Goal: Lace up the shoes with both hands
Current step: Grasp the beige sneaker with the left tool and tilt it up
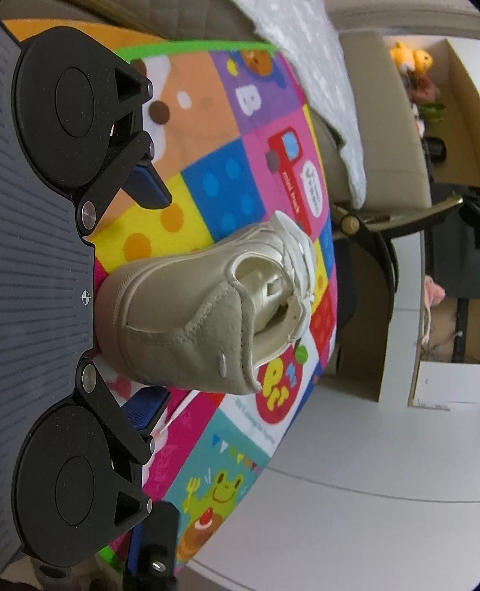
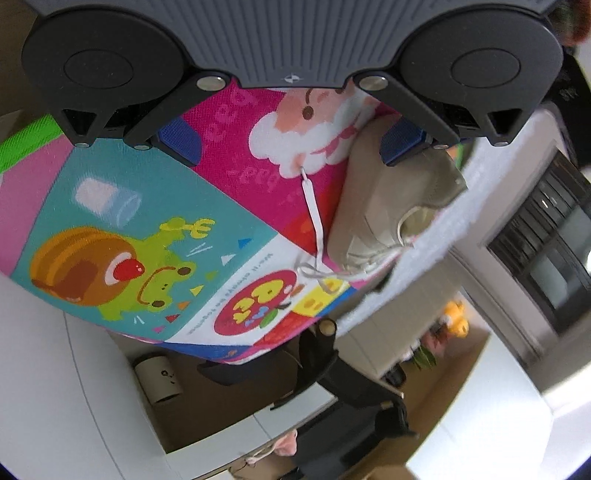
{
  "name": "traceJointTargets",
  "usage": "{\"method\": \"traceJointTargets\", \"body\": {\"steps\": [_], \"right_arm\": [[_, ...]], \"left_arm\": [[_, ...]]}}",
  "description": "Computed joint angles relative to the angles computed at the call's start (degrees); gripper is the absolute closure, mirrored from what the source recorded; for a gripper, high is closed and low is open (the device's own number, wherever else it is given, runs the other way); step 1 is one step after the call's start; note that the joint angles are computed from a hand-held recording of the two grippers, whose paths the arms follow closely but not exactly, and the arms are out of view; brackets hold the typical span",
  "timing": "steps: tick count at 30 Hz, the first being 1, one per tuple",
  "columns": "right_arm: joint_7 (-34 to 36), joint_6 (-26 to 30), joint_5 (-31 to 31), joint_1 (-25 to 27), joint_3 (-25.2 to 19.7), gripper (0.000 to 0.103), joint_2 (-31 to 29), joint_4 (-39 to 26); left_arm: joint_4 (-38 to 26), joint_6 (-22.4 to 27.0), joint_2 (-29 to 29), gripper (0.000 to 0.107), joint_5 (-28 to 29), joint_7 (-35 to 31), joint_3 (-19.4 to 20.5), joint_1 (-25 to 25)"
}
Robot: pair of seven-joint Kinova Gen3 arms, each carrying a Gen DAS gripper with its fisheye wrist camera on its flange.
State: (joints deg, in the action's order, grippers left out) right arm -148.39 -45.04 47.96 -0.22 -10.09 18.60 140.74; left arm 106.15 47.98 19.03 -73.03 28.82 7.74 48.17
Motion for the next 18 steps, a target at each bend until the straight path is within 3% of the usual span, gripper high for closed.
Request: {"method": "traceJointTargets", "body": {"steps": [3,6,9,13,15,18], "right_arm": [[-1.4,-3.3,6.1,3.0,0.2,0.000,2.2,-1.1],[-4.6,-1.3,13.0,4.3,-0.4,0.000,1.7,-3.5],[-5.1,0.8,15.4,1.8,0.9,0.000,0.8,-4.7],[0.8,6.0,11.3,-2.8,1.0,0.000,-1.3,-4.2],[4.6,9.4,7.9,-5.1,0.5,0.000,-2.4,-3.9],[9.8,14.7,3.7,-8.0,-0.5,0.000,-4.1,-4.0]], "left_arm": [[4.2,0.3,-2.0,0.004,-2.2,6.4,3.9,-2.7],[6.3,6.8,-2.7,0.004,-1.9,7.4,9.5,-4.2],[7.1,13.8,-3.6,0.004,3.3,8.5,6.8,1.1],[7.5,23.0,-4.6,0.004,11.8,13.4,-1.1,9.0],[9.4,24.7,-6.2,0.004,12.7,17.5,0.4,9.1],[13.6,21.6,-9.1,0.004,9.1,21.9,7.0,4.9]]}}
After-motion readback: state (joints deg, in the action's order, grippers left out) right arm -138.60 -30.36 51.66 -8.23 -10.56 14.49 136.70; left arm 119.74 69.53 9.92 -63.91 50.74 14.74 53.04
